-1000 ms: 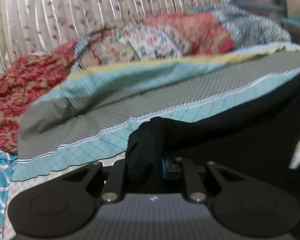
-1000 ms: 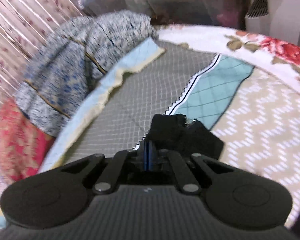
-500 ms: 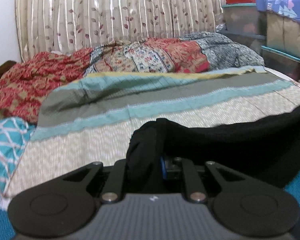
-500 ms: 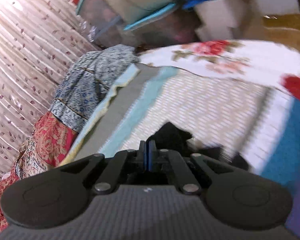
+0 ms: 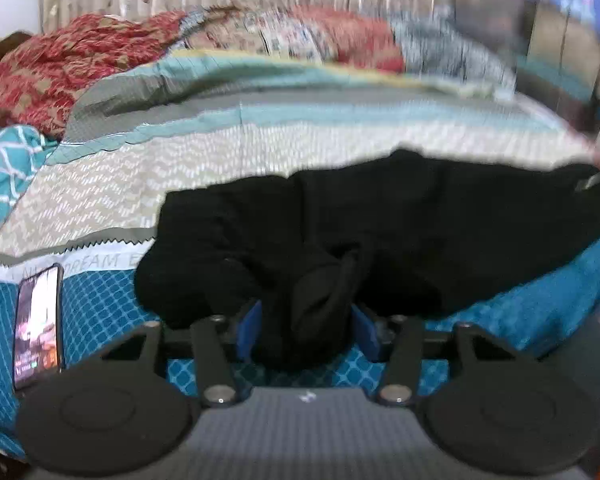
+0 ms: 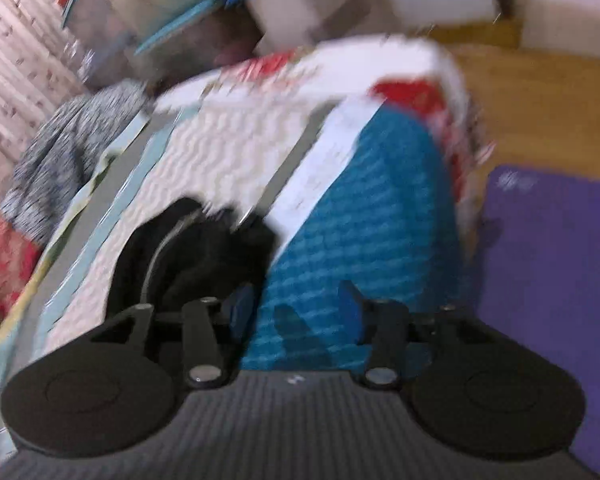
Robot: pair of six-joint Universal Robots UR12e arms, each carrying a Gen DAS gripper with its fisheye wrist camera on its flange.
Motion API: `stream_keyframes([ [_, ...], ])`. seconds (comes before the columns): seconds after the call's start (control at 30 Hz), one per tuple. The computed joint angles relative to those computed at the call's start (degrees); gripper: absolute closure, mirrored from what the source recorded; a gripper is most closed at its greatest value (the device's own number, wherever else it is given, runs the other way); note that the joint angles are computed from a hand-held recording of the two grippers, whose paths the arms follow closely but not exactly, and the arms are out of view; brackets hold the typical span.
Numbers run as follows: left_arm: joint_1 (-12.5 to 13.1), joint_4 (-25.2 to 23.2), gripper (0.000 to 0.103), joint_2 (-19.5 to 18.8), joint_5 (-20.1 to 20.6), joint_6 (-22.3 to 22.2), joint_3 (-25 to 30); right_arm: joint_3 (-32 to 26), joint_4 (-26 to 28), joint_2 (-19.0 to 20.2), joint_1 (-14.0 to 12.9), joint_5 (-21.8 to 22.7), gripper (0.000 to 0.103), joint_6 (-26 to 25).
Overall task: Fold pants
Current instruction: 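Lay the held pants down on the quilt and open both grippers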
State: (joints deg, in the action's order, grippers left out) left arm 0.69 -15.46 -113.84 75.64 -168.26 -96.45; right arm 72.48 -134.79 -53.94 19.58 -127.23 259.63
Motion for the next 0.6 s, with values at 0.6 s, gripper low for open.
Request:
stream_keyframes([
  [0.6,7.35,-19.92,0.043,-7.71,-17.47,-25.4,12.04,-25.13,-16.63,15.76,4.45,41.06,0.052,-44.61],
])
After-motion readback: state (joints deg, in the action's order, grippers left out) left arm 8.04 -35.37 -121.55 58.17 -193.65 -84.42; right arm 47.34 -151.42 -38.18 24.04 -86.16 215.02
